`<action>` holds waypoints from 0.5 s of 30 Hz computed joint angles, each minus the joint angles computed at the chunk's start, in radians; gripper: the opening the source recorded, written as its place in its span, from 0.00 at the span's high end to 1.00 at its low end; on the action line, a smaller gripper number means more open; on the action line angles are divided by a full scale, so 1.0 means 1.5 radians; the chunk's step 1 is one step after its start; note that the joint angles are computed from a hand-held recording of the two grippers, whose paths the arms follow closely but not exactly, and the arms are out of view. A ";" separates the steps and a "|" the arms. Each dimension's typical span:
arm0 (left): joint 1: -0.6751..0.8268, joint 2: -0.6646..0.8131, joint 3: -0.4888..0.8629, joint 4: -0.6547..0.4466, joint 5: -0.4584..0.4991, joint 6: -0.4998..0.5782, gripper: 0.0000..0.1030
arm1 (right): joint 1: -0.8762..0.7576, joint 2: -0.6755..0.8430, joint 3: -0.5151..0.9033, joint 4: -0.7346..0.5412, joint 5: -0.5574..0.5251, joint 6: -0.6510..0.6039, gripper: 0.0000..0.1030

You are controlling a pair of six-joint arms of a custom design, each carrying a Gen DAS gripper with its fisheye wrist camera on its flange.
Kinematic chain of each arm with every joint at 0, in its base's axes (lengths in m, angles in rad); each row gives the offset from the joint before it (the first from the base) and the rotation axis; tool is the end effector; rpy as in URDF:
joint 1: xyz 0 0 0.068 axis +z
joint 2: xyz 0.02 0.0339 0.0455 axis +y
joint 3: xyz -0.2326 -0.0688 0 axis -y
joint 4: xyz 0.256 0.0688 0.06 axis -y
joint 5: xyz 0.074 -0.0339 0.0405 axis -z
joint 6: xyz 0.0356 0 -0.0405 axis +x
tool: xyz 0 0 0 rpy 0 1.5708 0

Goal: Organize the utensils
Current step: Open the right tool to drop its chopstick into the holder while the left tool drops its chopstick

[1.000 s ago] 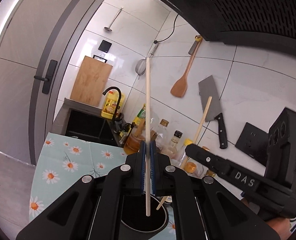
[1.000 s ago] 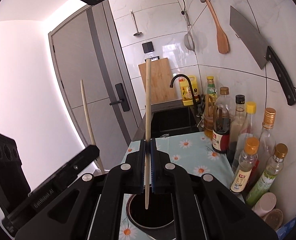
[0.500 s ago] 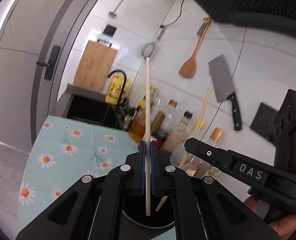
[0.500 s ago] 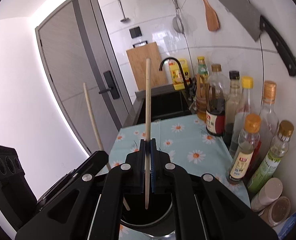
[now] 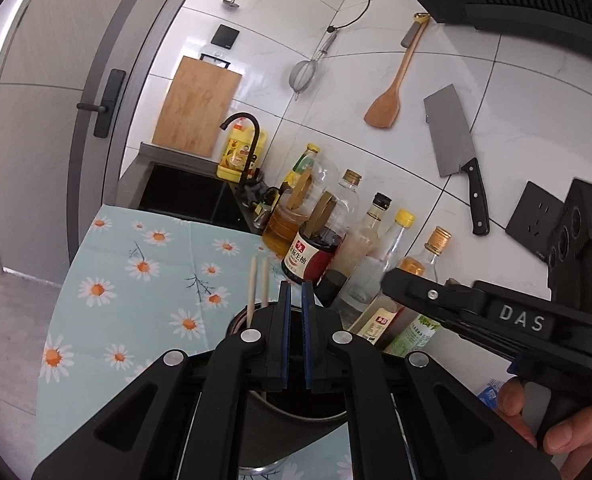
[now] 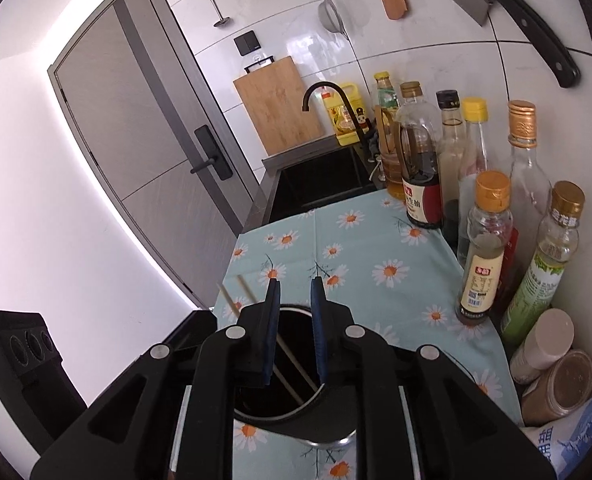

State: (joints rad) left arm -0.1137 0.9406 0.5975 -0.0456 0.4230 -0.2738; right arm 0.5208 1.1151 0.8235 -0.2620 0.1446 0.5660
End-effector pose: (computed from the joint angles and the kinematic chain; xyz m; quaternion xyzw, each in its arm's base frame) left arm 0.2395 -0.0421 0.2315 0.0517 0.8186 -0.2760 0.5011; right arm 0.2394 0.1314 0.2488 0.0549 0.8701 0.1971 0.4483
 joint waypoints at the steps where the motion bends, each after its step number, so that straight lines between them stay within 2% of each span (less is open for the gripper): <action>1: 0.003 -0.009 0.000 -0.011 -0.003 0.003 0.95 | 0.000 -0.008 -0.002 -0.004 -0.002 0.003 0.83; 4: 0.017 -0.033 0.000 -0.038 0.006 0.008 0.95 | 0.010 -0.034 -0.004 -0.027 0.006 0.011 0.83; 7: 0.030 -0.074 0.000 -0.079 0.011 0.017 0.78 | 0.029 -0.067 -0.007 -0.056 0.023 0.012 0.81; 9: 0.031 -0.096 0.007 -0.118 0.008 0.038 0.78 | 0.063 -0.088 -0.004 -0.088 0.077 -0.003 0.75; 11: 0.040 -0.129 0.002 -0.145 0.018 0.053 0.78 | 0.091 -0.117 -0.010 -0.116 0.112 -0.004 0.75; 15: 0.060 -0.178 0.002 -0.212 0.033 0.071 0.78 | 0.113 -0.162 -0.022 -0.160 0.107 0.016 0.75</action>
